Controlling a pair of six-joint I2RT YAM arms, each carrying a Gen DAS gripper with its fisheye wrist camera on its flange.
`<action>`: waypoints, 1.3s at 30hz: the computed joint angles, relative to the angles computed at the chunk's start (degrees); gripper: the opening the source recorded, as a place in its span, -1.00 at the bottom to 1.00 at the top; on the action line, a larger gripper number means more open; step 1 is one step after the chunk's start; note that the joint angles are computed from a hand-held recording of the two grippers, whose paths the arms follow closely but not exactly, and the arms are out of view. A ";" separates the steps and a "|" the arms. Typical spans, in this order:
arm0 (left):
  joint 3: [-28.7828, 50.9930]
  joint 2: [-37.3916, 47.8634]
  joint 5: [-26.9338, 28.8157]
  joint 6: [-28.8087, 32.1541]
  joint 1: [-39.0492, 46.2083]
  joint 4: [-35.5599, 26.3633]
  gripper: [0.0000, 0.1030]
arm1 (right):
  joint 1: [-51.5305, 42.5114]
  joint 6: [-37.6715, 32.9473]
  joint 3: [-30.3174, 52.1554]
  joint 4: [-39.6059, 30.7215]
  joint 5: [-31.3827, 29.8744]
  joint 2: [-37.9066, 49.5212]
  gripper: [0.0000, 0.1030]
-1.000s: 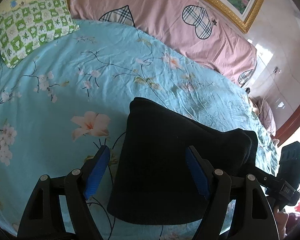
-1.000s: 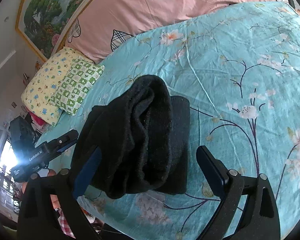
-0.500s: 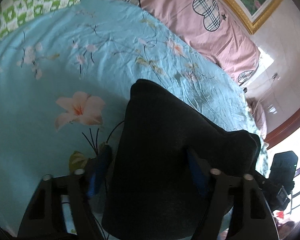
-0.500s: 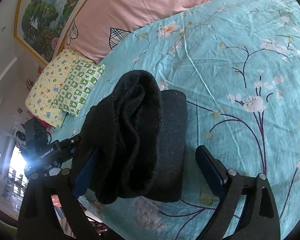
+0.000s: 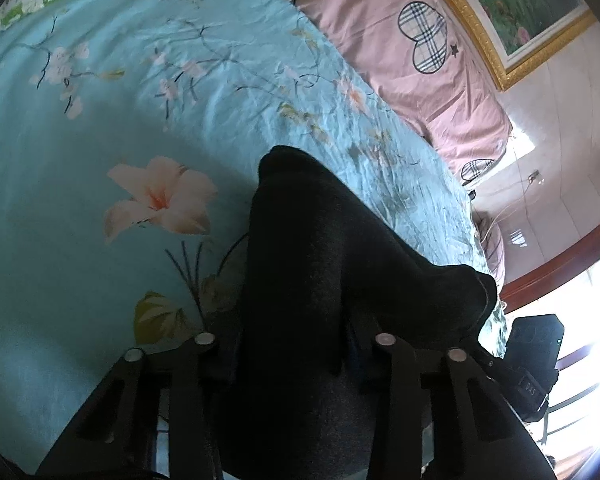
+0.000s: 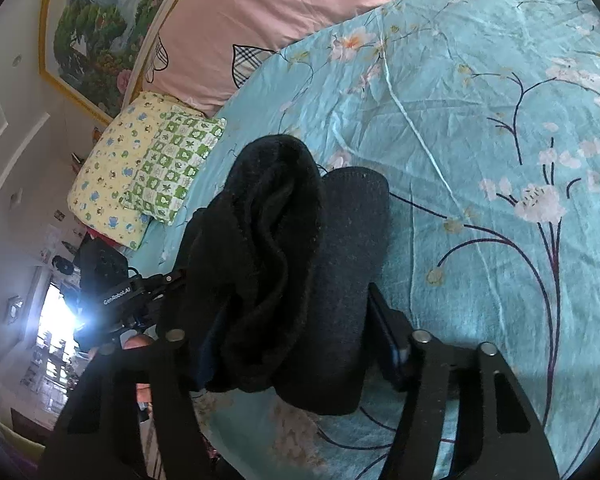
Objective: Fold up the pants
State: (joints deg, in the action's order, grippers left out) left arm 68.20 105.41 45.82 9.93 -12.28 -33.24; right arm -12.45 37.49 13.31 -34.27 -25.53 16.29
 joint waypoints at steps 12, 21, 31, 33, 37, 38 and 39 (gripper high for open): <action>-3.17 -9.39 -2.02 -1.15 0.84 0.79 -0.43 | 3.54 1.20 2.68 -0.73 2.64 -2.56 -0.13; -0.97 -12.38 -2.93 -1.99 3.93 0.92 -0.43 | 7.10 -0.90 6.86 11.23 3.66 11.37 -0.13; 4.72 -9.51 -6.12 -5.84 4.77 3.96 -0.43 | 6.88 -6.04 15.20 23.53 1.75 32.21 -0.13; 6.21 -8.24 -6.66 -6.44 4.84 4.10 -0.43 | 7.32 -6.60 16.93 25.55 1.63 36.06 -0.13; 9.06 -5.90 -8.01 -7.29 4.82 4.26 -0.43 | 7.21 -7.61 19.18 28.43 0.72 41.72 -0.13; 9.81 -5.23 -8.39 -7.54 4.77 4.34 -0.43 | 7.24 -7.77 19.93 29.39 0.45 43.68 -0.13; 10.05 -4.90 -8.81 -7.88 4.59 4.68 -0.43 | 7.15 -7.87 20.27 29.90 0.21 44.69 -0.13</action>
State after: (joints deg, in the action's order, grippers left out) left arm 78.25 100.51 37.01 2.05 -7.69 -28.56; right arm -5.30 29.62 33.58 -4.36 -25.31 60.98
